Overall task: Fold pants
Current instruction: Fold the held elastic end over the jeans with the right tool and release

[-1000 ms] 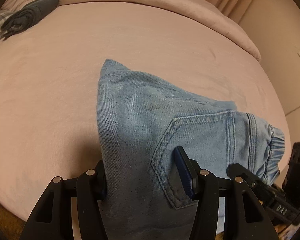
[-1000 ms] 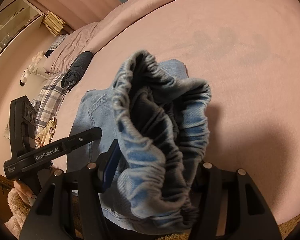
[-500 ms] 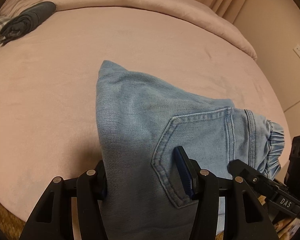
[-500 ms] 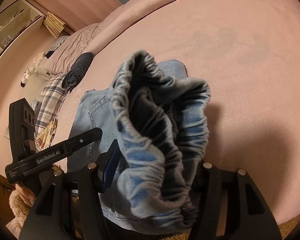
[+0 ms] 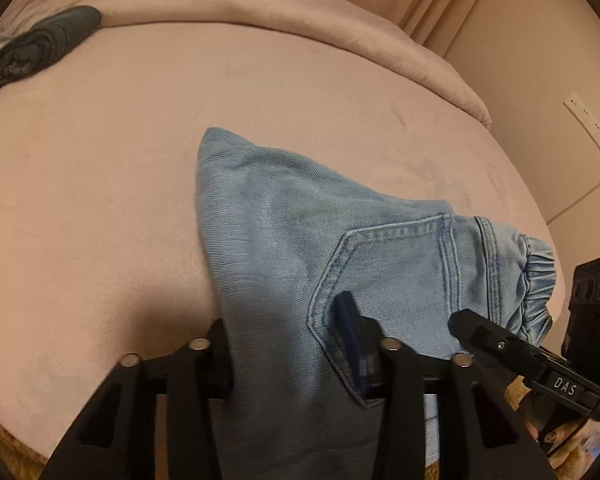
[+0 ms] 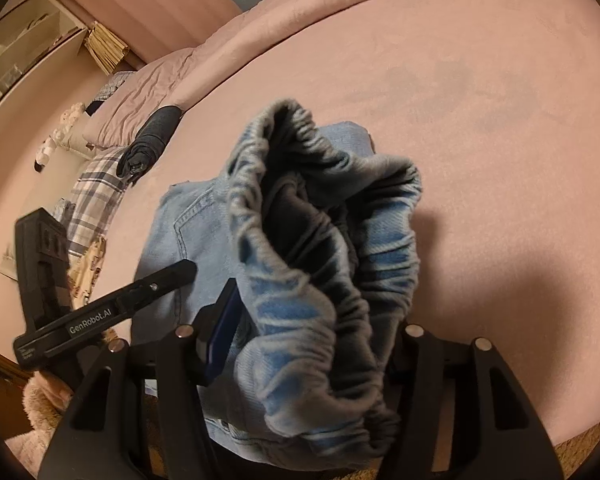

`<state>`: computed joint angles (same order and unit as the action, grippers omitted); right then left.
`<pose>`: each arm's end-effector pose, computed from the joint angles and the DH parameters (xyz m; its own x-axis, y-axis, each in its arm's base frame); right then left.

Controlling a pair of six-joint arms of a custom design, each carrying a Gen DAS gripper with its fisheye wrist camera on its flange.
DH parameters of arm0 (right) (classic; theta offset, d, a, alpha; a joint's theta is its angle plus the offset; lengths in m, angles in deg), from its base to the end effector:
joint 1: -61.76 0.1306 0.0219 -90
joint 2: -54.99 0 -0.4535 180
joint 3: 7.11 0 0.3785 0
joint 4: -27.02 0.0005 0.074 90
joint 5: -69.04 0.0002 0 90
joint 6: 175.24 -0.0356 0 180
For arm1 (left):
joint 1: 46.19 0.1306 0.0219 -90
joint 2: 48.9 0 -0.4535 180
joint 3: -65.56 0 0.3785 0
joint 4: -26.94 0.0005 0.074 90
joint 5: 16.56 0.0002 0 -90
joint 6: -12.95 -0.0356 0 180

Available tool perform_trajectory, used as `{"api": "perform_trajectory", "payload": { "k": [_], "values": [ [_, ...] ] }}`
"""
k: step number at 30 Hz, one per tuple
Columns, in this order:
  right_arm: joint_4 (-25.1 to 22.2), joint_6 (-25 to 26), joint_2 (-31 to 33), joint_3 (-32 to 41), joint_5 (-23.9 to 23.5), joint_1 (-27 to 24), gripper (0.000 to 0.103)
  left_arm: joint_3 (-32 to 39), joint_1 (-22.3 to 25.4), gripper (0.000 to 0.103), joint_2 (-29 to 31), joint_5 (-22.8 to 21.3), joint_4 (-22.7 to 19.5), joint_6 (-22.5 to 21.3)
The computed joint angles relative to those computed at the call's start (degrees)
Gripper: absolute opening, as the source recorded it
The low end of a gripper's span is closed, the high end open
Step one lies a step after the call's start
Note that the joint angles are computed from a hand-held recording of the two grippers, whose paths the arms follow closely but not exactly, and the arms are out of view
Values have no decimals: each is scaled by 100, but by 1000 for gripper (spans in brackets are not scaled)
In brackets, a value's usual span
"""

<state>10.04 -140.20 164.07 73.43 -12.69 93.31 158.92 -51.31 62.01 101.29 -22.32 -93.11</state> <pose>0.4964 0.2982 0.3003 -0.7027 0.5193 -0.4863 0.2498 0.8201 0.5147 0.5821 -0.0694 0.3431 -0.8073 0.3179 -0.4972 0.5052 0.8078 -0.3037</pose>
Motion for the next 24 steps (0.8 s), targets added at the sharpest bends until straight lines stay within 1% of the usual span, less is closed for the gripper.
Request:
{"api": "perform_trajectory", "payload": {
  "k": [4,7,10,14,18,22,24],
  "values": [
    [-22,-99,-36,44,360,119,44,-30,87,23,-105,176,-14,-74],
    [50,-118,-119,64,527,178,39,58,154,21,-122,421,-165,-100],
    [44,-11,-184,134,711,252,38,118,217,21,-167,537,-253,-153],
    [45,156,-242,249,825,283,38,303,323,21,-217,767,-361,-197],
    [95,366,-241,438,854,213,38,595,341,21,-187,874,-316,-272],
    [-172,605,-1,934,904,59,38,1054,260,21,144,834,-317,-89],
    [-328,674,187,1175,847,-66,39,1288,218,21,348,721,-383,20]
  ]
}}
